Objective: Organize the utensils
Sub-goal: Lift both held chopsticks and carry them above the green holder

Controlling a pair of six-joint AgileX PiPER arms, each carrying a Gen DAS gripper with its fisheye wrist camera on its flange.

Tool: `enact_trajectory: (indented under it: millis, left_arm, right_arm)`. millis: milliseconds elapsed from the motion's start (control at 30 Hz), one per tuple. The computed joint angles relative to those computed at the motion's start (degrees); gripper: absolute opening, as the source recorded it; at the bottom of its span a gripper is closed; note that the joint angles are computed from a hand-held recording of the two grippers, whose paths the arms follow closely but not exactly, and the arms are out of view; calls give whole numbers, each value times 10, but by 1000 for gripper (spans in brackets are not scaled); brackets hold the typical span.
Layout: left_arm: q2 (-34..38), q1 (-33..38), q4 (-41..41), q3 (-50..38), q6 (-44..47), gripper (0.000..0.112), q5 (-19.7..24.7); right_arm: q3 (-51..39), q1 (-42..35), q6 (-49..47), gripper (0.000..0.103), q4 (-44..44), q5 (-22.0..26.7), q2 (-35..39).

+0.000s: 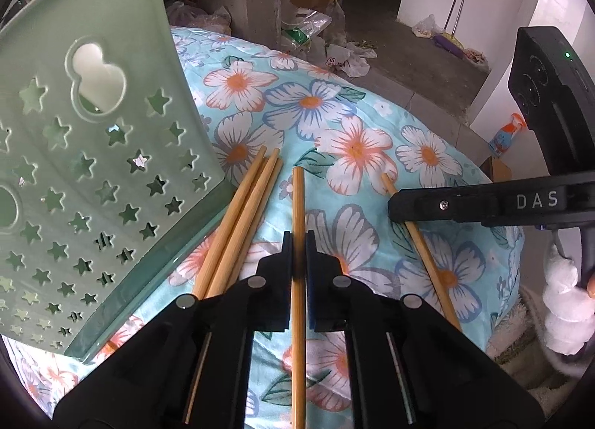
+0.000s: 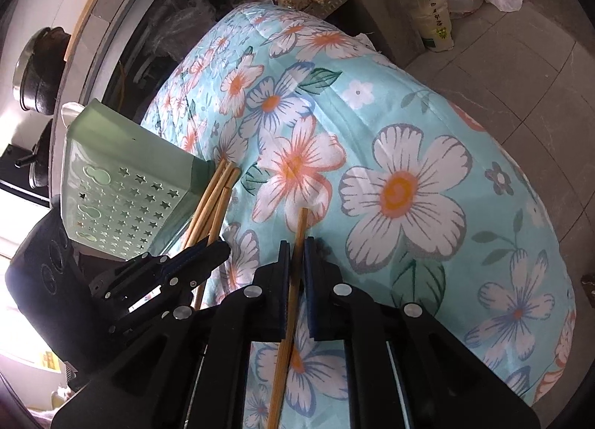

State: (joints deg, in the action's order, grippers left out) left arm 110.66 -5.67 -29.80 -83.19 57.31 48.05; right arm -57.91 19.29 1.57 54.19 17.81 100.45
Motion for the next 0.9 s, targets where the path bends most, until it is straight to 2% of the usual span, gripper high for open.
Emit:
enact_trajectory:
  millis: [167, 433, 667, 900]
  left_arm:
    - [-34, 24, -38, 13, 20, 5, 12]
    - [-71, 84, -128, -23, 40, 5, 78]
    - [-90, 148, -204, -68, 52, 5, 149]
    - [-107, 211, -289, -98, 71, 5, 205]
  right_arm:
    - [9, 6, -16, 6, 10, -21, -32]
    - [-4, 18, 97, 6, -134, -49, -87]
    - [-29, 37, 302, 6, -370, -55, -122]
    - [-48, 59, 451, 6, -540, -44, -144]
